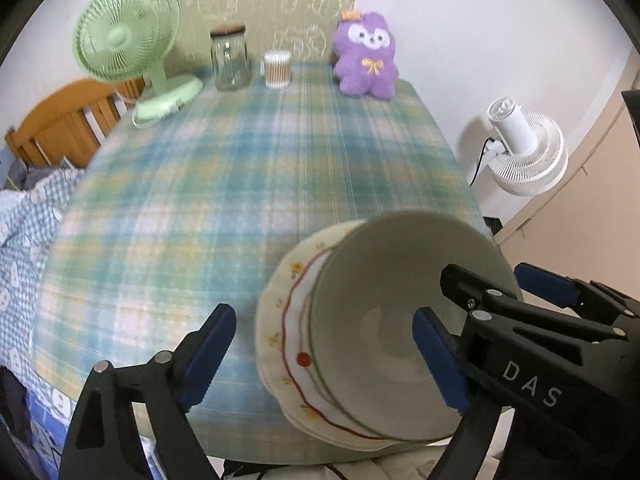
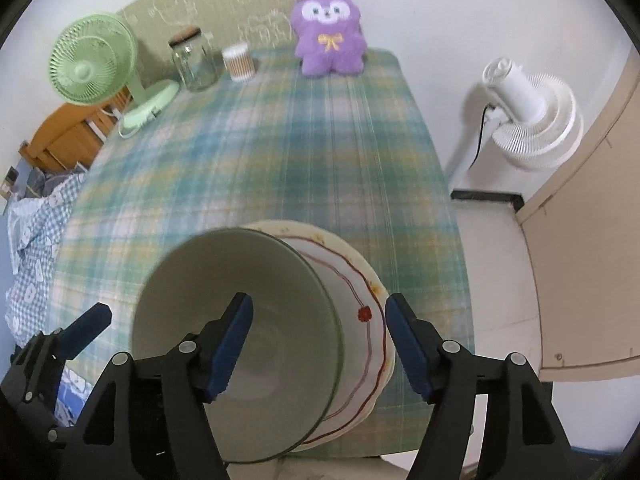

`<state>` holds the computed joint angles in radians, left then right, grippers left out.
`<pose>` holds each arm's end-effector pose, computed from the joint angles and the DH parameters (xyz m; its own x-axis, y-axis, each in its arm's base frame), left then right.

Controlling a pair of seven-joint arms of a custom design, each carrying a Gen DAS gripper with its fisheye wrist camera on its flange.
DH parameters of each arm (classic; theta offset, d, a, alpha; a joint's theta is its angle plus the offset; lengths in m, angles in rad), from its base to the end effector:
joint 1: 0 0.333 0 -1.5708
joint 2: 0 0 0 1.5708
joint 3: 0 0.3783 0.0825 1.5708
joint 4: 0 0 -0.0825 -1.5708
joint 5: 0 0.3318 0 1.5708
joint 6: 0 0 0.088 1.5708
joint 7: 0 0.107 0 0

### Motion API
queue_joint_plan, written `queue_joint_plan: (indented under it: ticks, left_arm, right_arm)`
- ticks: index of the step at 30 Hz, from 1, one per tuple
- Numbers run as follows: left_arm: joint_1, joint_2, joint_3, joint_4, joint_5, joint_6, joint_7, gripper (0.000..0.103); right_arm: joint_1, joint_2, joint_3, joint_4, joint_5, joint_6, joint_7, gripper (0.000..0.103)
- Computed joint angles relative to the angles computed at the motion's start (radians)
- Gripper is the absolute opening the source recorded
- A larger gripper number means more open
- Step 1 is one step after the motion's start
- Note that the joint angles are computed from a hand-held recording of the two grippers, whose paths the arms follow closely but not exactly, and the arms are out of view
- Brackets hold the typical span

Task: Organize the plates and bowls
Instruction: 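Lower the nested bowls onto the red-rimmed plate and open both grippers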

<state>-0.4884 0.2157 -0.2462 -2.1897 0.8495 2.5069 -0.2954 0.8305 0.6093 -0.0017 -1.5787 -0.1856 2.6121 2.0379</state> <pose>0.4025 -0.3624 0.3988 0.4313 -0.8973 0.0939 -0.7777 -0.4225 -0.4654 0.4877 0.5384 0.4096 0.4897 -0.8707 -0.0446 -0.7982 -0.4272 -0.4247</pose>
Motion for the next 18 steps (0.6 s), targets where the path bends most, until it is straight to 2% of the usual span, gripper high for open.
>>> queue_joint_plan:
  ticks: [6,9,12,18]
  left_arm:
    - [0.013,-0.081,0.001,-0.062,0.075,-0.012,-0.044,0.093]
    - [0.036,-0.148,-0.008,-0.121,0.127,0.001,-0.060,0.093]
    - [0.062,-0.209,-0.022,-0.177,0.172,0.001,-0.061,0.095]
    - [0.132,-0.347,-0.039,-0.316,0.215,0.049,-0.010,0.095]
  right_arm:
    - [0.110,-0.038,-0.095,-0.028,-0.140,0.077,0.140,0.072]
    - [0.152,-0.046,-0.120,-0.025,-0.197,0.090,0.233,0.073]
    - [0.171,-0.051,-0.118,-0.033,-0.230,0.132,0.304,0.073]
    - [0.292,-0.030,-0.186,0.024,-0.354,0.072,0.560,0.073]
